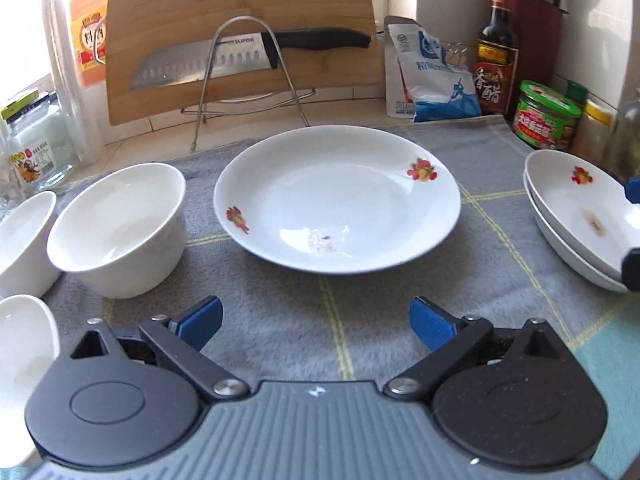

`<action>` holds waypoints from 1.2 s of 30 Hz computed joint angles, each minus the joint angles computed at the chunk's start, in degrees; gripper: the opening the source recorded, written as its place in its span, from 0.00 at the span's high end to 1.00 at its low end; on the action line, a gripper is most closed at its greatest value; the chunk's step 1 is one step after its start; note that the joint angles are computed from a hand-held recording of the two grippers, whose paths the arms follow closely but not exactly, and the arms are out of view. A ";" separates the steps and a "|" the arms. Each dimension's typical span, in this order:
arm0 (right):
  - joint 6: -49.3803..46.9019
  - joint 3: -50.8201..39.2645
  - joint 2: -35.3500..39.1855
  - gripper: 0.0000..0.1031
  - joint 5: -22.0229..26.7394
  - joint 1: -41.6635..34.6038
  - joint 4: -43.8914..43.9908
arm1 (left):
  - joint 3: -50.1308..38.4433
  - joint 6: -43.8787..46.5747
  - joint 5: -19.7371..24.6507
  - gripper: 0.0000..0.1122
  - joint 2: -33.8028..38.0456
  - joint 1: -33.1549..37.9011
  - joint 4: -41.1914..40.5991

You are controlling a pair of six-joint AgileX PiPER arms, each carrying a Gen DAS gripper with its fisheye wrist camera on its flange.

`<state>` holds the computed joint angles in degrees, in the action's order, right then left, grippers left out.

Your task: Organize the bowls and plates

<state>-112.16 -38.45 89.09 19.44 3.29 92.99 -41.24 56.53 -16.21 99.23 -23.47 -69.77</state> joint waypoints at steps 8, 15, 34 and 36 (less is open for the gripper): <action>15.65 -12.07 7.68 0.00 11.82 -6.26 -20.80 | -6.31 5.06 0.31 0.09 5.65 -0.40 -8.42; 28.05 -23.27 14.56 0.00 16.67 -4.84 -32.00 | -7.19 1.52 3.85 0.08 6.16 2.28 -0.24; 64.15 -71.58 42.14 0.00 36.49 4.85 -62.88 | -4.52 -20.29 4.48 0.08 5.25 3.97 25.46; 66.71 -78.47 46.47 0.00 39.97 5.44 -63.98 | -4.33 -20.75 4.10 0.08 5.23 3.79 26.13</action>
<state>-45.45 -116.92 135.56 59.41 8.73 29.01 -45.57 35.77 -12.11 104.46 -19.68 -43.64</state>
